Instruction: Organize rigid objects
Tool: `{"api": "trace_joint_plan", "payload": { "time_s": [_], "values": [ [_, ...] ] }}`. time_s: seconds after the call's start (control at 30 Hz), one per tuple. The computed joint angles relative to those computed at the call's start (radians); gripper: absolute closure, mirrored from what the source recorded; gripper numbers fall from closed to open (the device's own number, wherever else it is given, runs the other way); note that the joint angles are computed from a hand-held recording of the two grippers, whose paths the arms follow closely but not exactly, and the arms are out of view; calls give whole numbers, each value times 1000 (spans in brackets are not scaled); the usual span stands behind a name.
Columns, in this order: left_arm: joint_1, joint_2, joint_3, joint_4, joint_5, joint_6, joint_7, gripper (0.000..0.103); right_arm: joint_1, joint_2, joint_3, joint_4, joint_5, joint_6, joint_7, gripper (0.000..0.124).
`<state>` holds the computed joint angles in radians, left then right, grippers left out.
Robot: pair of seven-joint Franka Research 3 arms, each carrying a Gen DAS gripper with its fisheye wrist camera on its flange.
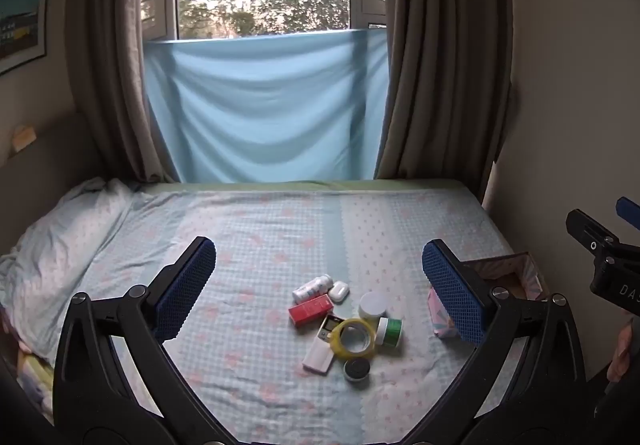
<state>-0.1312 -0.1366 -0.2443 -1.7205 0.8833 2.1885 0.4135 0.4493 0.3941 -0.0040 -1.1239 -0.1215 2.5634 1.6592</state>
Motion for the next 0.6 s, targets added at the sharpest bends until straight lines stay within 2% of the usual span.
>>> {"api": "trace_joint_plan", "payload": {
  "time_s": [0.2,0.23,0.27,0.3,0.6],
  "values": [
    [-6,9,-7,14,6,-36,-35,1,2,-10,-3,-31,-8,45,12,21],
    [5,11,-13,15,3,-31,-35,1,-1,-6,-1,-23,-5,43,4,21],
    [-2,12,16,10,-3,30,14,1,-3,-6,0,-23,-3,43,-2,21],
    [-1,2,10,-5,10,35,10,1,-3,-7,0,-22,-3,42,-7,21],
    [2,5,1,5,16,22,4,1,-3,19,4,27,13,5,-33,21]
  ]
}}
